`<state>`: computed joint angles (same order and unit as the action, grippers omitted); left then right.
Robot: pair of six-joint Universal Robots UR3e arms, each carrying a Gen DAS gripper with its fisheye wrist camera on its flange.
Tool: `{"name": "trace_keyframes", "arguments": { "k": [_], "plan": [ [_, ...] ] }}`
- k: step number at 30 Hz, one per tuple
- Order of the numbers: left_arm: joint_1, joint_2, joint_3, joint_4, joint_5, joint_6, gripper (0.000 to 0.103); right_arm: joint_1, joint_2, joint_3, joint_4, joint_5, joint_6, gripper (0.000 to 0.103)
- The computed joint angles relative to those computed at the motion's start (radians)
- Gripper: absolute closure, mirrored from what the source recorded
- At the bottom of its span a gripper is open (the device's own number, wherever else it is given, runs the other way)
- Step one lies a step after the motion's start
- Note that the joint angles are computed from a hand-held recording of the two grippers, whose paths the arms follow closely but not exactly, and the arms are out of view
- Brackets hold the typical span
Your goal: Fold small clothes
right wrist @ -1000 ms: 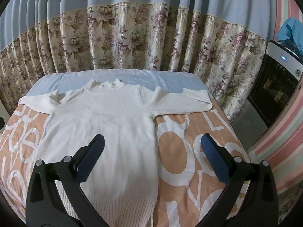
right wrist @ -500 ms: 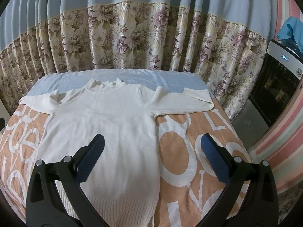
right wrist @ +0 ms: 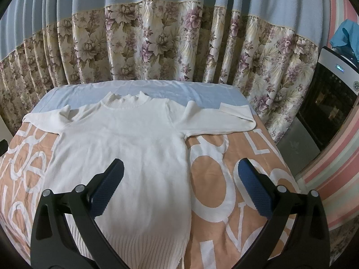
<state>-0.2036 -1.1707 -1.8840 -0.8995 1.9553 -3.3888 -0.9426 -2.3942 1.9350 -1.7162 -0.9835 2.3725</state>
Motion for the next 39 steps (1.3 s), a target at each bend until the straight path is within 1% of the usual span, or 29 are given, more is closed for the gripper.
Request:
{"name": "trace_keyframes", "arguments": {
  "k": [3,4,8,10,13,15,17,20,21,25,27,28,30,33,36,37,38,39],
  "plan": [
    [0.018,0.008,-0.023,0.011,-0.015,0.013,0.001,0.032,0.025,0.009,-0.039,-0.013,0.019,0.003],
    [0.027,0.001,-0.041,0.033,-0.022,0.020,0.001,0.044,0.039,0.009,-0.053,-0.019,0.026,0.003],
    [0.048,-0.037,-0.033,0.051,-0.047,0.032,0.001,0.101,0.087,0.031,-0.137,-0.031,0.053,0.003],
    [0.050,-0.062,-0.028,0.063,-0.046,0.037,0.001,0.146,0.117,0.048,-0.205,-0.053,0.085,0.003],
    [0.053,-0.107,-0.020,0.091,-0.045,0.050,0.001,0.144,0.128,0.078,-0.267,-0.013,0.090,0.003],
    [0.051,-0.153,0.010,0.101,-0.050,0.052,0.001,0.191,0.175,0.084,-0.359,-0.034,0.129,0.003],
    [0.069,-0.193,0.036,0.112,-0.093,0.069,0.001,0.237,0.236,0.089,-0.454,-0.063,0.151,0.003],
    [0.099,-0.245,0.075,0.135,-0.168,0.090,0.001,0.291,0.327,0.080,-0.558,-0.094,0.166,0.003],
    [0.095,-0.275,0.097,0.151,-0.172,0.095,0.001,0.305,0.357,0.074,-0.588,-0.103,0.170,0.003],
    [0.051,-0.421,0.229,0.185,-0.138,0.103,0.001,0.357,0.477,0.039,-0.687,-0.137,0.184,0.003],
    [0.035,-0.501,0.308,0.187,-0.144,0.113,0.001,0.387,0.562,0.016,-0.785,-0.192,0.217,0.003],
    [0.027,-0.557,0.370,0.172,-0.153,0.118,0.001,0.385,0.604,0.002,-0.823,-0.197,0.222,0.003],
    [0.012,-0.642,0.466,0.147,-0.162,0.119,0.001,0.370,0.691,-0.052,-0.853,-0.202,0.232,0.003],
    [-0.011,-0.802,0.661,0.083,-0.172,0.114,0.001,0.335,0.816,-0.141,-0.896,-0.193,0.227,0.003],
    [-0.023,-0.923,0.824,0.026,-0.208,0.111,0.001,0.306,0.929,-0.219,-0.951,-0.165,0.188,0.003],
    [-0.029,-0.975,0.901,-0.005,-0.223,0.114,0.001,0.296,0.992,-0.280,-0.945,-0.153,0.164,0.003],
    [-0.039,-1.025,0.977,-0.034,-0.221,0.113,0.001,0.293,1.036,-0.325,-0.936,-0.148,0.150,0.004],
    [-0.048,-1.064,1.038,-0.061,-0.217,0.110,0.001,0.296,1.103,-0.392,-0.932,-0.163,0.137,0.007]
  ]
}}
